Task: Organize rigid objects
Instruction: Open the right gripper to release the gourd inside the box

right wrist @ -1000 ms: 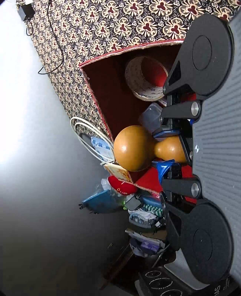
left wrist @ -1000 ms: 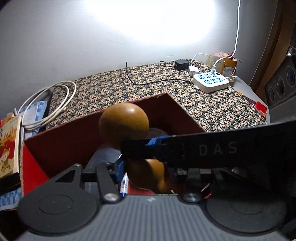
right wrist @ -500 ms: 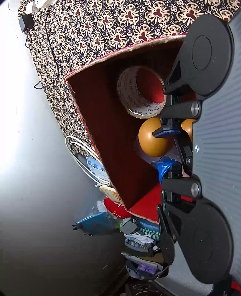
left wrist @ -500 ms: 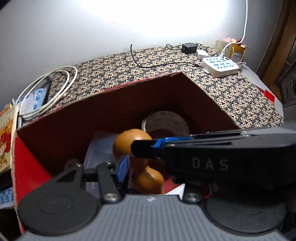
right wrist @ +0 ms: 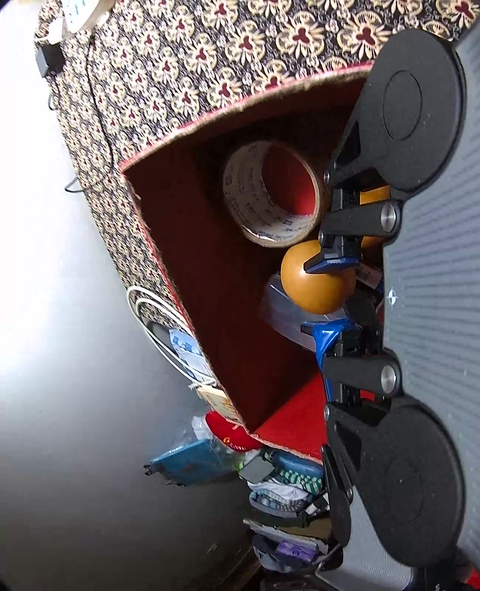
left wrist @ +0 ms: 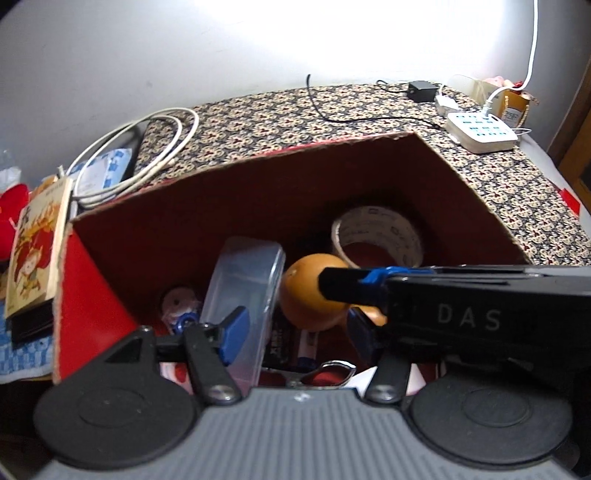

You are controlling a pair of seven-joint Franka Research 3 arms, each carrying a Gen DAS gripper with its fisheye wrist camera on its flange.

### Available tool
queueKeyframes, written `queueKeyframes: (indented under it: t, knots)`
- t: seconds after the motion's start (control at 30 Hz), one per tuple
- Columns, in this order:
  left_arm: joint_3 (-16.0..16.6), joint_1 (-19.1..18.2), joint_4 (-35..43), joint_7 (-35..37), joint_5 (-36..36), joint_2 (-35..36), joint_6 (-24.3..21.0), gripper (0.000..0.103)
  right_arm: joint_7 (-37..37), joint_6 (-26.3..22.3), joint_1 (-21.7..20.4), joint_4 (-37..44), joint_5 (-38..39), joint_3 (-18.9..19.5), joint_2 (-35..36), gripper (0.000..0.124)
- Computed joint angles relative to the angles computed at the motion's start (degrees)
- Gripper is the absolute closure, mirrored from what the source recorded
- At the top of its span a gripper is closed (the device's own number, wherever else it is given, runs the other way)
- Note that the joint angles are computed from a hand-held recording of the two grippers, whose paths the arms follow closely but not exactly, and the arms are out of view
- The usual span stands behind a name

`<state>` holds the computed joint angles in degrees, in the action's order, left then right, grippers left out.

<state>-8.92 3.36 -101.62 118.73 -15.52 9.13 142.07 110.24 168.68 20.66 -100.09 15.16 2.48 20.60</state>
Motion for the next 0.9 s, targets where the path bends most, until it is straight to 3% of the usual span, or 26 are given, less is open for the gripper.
queueKeyframes:
  t: [0.2, 0.33, 0.6, 0.9]
  knots:
    - [0.7, -0.8, -1.8, -4.0, 3.7, -1.8, 1.6, 0.042, 10.3, -1.3, 5.8, -1.4, -10.1, -7.3, -2.0, 0.112]
    - [1.0, -1.6, -3.2, -6.6, 7.0, -3.2, 3.2, 0.041, 23.4, -4.6, 11.0, -2.0, -22.7, -13.8, -3.7, 0.113]
    - [1.4, -2.8, -5.7, -9.9, 9.7, -6.3, 4.9, 0.039, 34.9, -3.7, 10.6, -6.0, -36.0, -14.2, -8.6, 0.113]
    - [1.5, -5.0, -9.7, -18.1, 15.7, -11.3, 6.9, 0.036, 33.6, -5.8, 4.2, -10.0, -41.2, -8.5, -14.3, 0.112]
